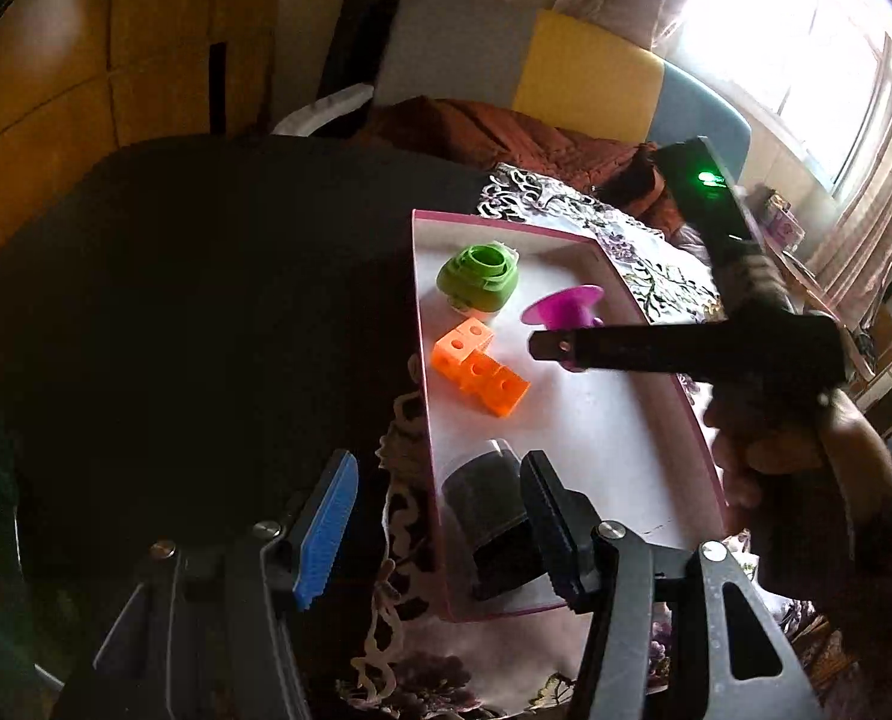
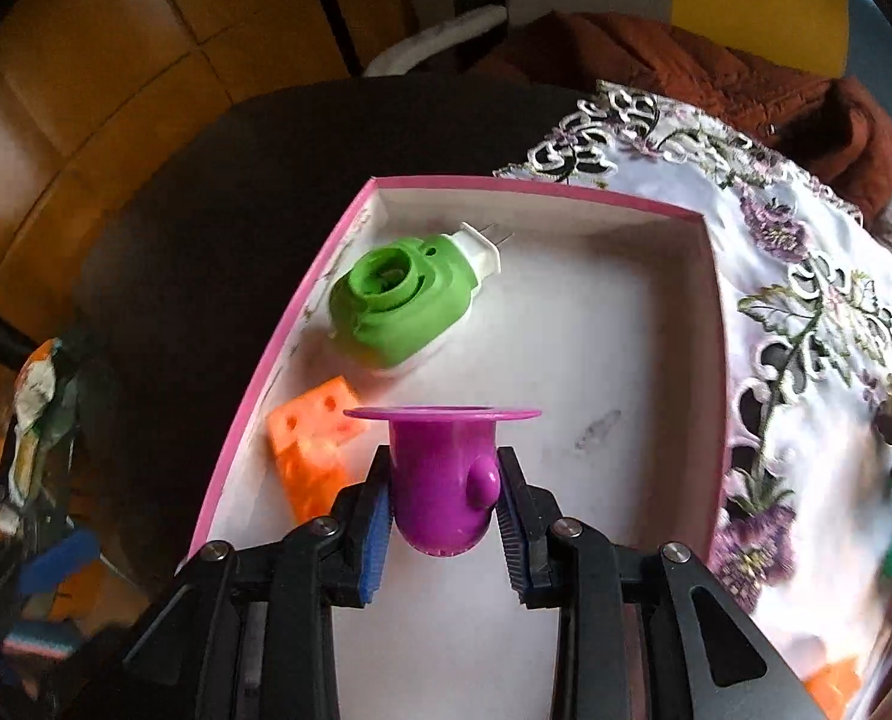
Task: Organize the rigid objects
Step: 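Lower the black-grey cup into the tray while the right tool carries the purple funnel over, then lower the purple funnel into the tray and open the right tool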
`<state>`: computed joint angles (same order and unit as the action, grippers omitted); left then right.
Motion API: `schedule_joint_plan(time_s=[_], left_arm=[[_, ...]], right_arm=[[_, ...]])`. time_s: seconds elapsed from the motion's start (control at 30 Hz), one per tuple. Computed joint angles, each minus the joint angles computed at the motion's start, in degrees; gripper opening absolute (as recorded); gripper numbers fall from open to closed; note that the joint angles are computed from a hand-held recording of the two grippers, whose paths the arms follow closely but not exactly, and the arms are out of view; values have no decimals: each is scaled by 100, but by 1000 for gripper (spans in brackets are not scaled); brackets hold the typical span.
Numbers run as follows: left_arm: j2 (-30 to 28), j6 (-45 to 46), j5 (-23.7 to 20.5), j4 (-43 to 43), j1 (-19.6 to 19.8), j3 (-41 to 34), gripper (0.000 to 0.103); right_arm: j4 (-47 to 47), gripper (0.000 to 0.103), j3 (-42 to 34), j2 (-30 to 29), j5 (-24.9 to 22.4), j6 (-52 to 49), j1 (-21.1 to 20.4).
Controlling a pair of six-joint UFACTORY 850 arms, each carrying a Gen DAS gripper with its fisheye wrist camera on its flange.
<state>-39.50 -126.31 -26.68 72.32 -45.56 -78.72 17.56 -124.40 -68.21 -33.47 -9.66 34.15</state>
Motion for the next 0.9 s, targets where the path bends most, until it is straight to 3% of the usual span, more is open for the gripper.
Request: schedule_joint_plan(time_s=[0.13,0.37,0.43,0.47,0.53,0.9], left_arm=[[44,-117,4,76,7,74,57],[43,-90,1,0,12,86,57],[37,-28,-28,-43,2,60,57],[35,-11,-50,-55,-4,53,58],[26,104,-107,-136,-18,13,60],[9,516,-432,-322,-131,-167,61]], right_arm=[[244,35,-643,-385,-289,2,-16],[287,35,-534,-325,-187,-122,22],[638,39,-386,-242,-126,-380,-18],[834,50,-284,-183,-71,-510,-42],[1114,61,-14,-18,87,-711,-74],[1981,65,1389,853,959,-1775,-123]])
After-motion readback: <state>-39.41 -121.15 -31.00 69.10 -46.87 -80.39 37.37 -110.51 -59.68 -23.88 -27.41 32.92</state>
